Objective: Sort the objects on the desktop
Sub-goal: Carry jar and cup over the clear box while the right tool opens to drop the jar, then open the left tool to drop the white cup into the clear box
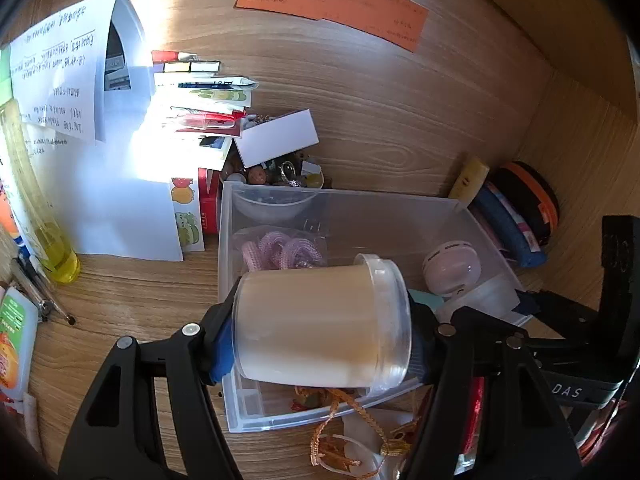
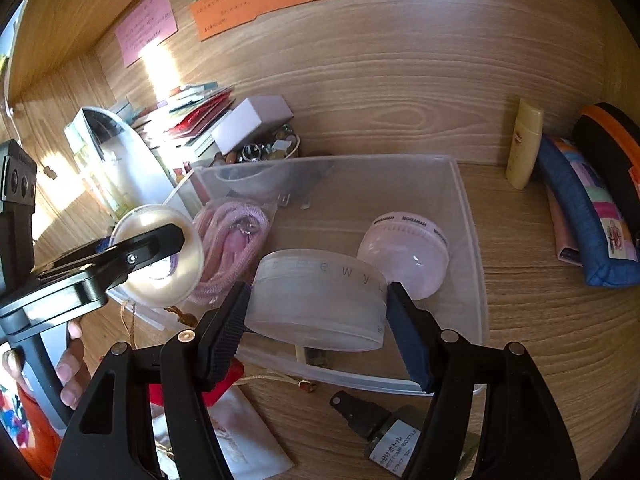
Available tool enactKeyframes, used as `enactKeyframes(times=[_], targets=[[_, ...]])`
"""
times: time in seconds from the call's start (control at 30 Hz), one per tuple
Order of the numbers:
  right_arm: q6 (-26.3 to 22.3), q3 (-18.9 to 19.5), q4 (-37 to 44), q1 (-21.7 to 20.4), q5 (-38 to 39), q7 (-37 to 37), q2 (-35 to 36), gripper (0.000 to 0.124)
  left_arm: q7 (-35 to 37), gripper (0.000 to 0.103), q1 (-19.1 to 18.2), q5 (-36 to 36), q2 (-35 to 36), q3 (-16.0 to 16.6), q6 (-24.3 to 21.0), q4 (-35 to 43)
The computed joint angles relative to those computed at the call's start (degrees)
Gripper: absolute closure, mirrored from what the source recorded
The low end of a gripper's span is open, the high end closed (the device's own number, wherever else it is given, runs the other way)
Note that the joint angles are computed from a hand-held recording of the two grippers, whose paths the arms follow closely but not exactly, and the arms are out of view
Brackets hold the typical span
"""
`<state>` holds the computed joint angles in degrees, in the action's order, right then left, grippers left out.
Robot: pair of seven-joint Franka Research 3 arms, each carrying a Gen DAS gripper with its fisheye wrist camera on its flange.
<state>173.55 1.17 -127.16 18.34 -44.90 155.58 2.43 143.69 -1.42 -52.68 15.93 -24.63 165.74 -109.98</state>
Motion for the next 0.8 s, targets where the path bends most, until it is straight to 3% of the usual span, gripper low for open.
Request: enactKeyframes(times=[0.17, 0.47, 0.63, 0.8], targets=[[-2.01, 0.08, 0.68, 0.37, -1.94, 0.78, 0.30, 0.058, -1.16, 0.037, -0.76, 3.32, -0.08, -0.24, 3.71, -1.32], [-3.31, 0.00, 0.95, 0.35, -3.50, 2.39, 0.34, 0.059, -1.21, 0.037, 1.62, 3.78, -0.32, -2.67, 4.14, -2.08], [-2.28, 0.00, 0.80, 0.12, -3.91, 2.45, 0.15, 0.058, 4.14, 0.034, 3.22, -1.74, -1.08, -4.21, 2.57, -2.05], [-1.02, 0.12, 0.45, -0.17, -3.07, 1.60, -0.01, 0.058, 8.84, 0.034, 1.19, -6.56, -2.43, -2.49, 2.91, -2.59]])
